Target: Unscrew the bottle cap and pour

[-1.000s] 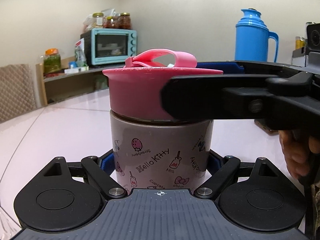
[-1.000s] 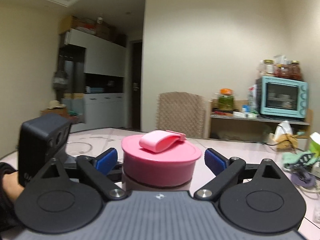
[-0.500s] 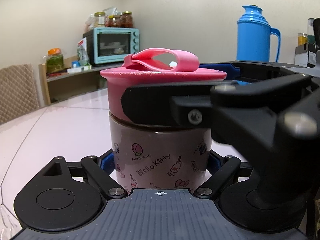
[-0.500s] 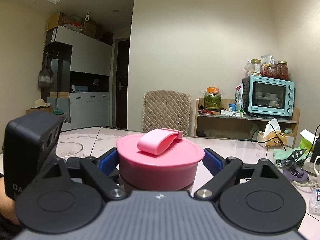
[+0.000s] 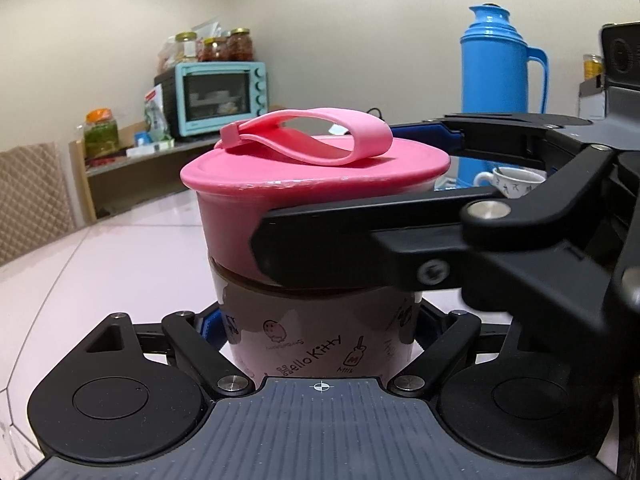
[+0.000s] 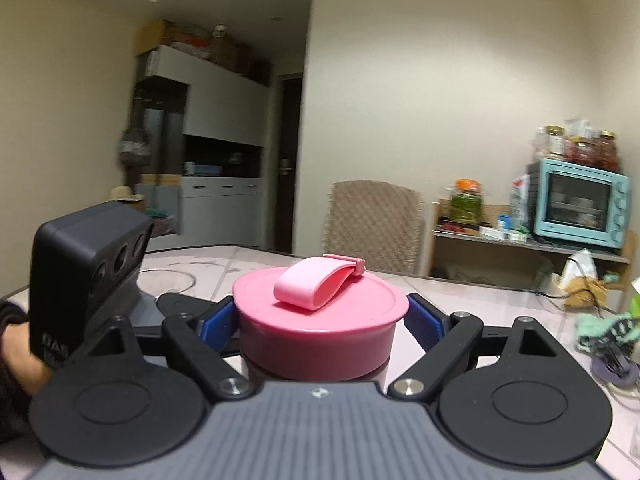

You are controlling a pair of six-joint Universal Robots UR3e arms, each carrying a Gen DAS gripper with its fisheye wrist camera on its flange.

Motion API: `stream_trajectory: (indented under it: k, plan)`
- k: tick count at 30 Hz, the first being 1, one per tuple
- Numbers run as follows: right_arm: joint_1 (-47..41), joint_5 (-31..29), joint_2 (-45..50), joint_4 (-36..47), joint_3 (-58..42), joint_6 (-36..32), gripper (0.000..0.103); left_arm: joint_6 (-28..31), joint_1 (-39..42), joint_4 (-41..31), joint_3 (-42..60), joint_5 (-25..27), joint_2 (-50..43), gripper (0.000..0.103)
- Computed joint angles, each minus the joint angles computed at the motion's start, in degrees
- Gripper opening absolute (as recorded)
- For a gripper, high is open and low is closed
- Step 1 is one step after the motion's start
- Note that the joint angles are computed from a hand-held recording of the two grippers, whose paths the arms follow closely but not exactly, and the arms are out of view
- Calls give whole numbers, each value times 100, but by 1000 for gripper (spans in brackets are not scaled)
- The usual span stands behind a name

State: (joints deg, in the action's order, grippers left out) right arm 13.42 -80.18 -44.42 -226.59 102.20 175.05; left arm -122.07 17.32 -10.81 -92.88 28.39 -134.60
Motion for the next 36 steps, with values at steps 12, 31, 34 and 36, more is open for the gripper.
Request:
stream_trajectory:
  k: [12,31,34,36]
  plan:
    - [-2165,4823,-434,2180,-223,-1979,89,1055,106,-1349,349,-334,1,90]
    - [-2248,4724,-953,2586,16,-2235,91,1505,153,-1803,325,-451,59,90]
    - [-2041,4137,-1003,1729,375,-1642,96,1367,135,-1677,308,-425,51,90]
    - [-1806,3501,-1032,1032,703,-1140,99,1303,128,-1651,323,-414,46,90]
